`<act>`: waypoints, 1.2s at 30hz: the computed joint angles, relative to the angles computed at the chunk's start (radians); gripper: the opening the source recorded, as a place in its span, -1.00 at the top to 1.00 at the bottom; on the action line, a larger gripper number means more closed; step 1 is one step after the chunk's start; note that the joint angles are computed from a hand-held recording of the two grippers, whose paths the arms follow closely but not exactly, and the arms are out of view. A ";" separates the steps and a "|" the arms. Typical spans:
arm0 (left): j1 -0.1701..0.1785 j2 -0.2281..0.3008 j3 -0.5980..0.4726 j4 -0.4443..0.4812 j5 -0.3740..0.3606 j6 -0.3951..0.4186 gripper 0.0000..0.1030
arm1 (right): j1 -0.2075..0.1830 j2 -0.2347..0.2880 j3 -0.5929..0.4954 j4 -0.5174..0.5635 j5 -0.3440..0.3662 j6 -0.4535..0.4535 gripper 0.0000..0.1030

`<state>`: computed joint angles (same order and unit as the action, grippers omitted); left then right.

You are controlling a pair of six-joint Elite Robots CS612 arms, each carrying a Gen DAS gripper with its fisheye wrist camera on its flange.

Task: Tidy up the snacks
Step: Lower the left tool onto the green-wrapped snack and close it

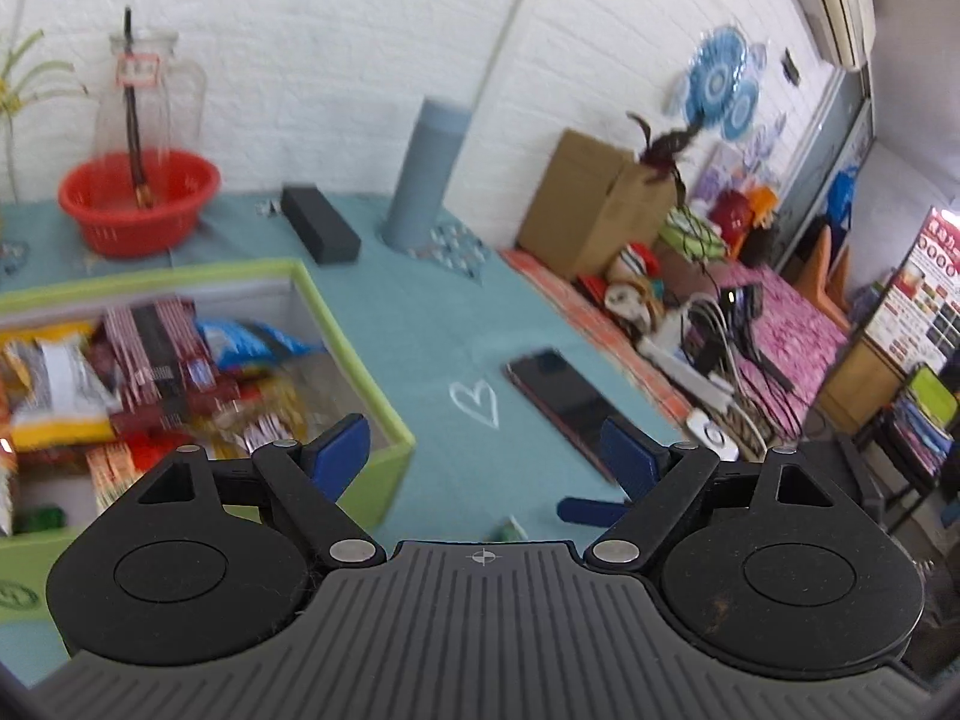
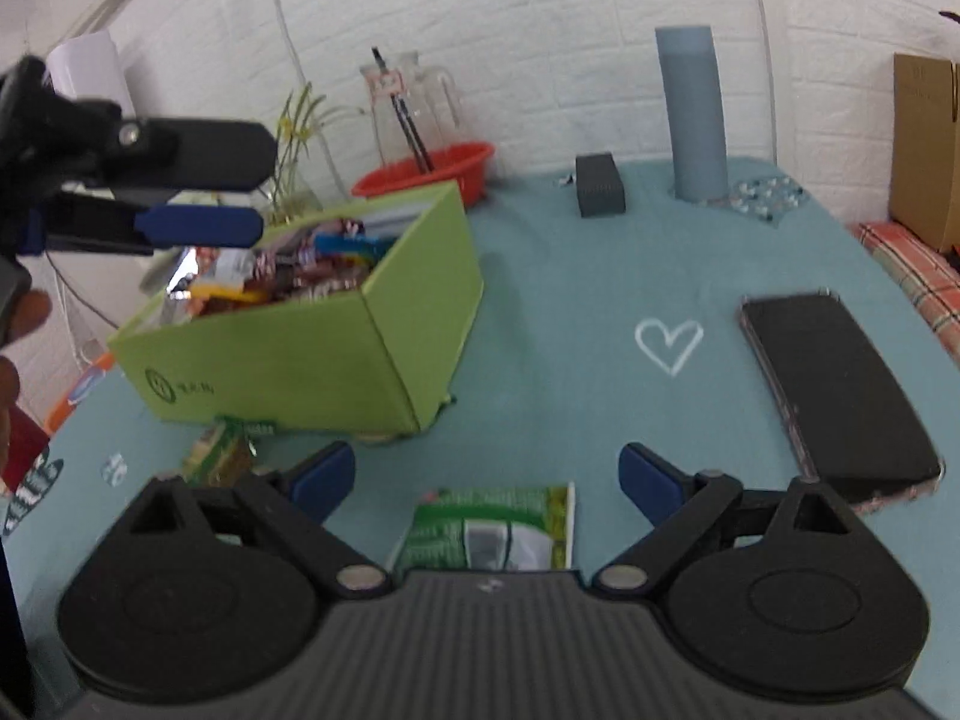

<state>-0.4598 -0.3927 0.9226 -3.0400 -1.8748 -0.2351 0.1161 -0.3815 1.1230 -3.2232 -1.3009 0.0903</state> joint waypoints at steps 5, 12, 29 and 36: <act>0.004 -0.028 0.069 0.003 0.007 -0.034 -0.39 | 0.007 0.009 -0.008 0.033 0.069 -0.010 -0.82; 0.013 -0.082 0.196 -0.046 0.049 -0.067 -0.40 | 0.041 -0.027 0.069 -0.008 0.162 -0.002 -0.83; 0.036 -0.085 0.227 0.002 0.024 -0.163 -0.39 | 0.098 -0.001 -0.004 0.036 -0.072 -0.077 -0.68; 0.016 -0.024 0.101 0.154 -0.015 -0.119 -0.20 | 0.101 0.011 -0.001 -0.006 -0.064 -0.097 -0.81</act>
<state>-0.4434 -0.4162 1.0235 -2.8863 -1.8899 -0.3540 0.2167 -0.3706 1.1224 -3.2290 -1.3647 -0.0068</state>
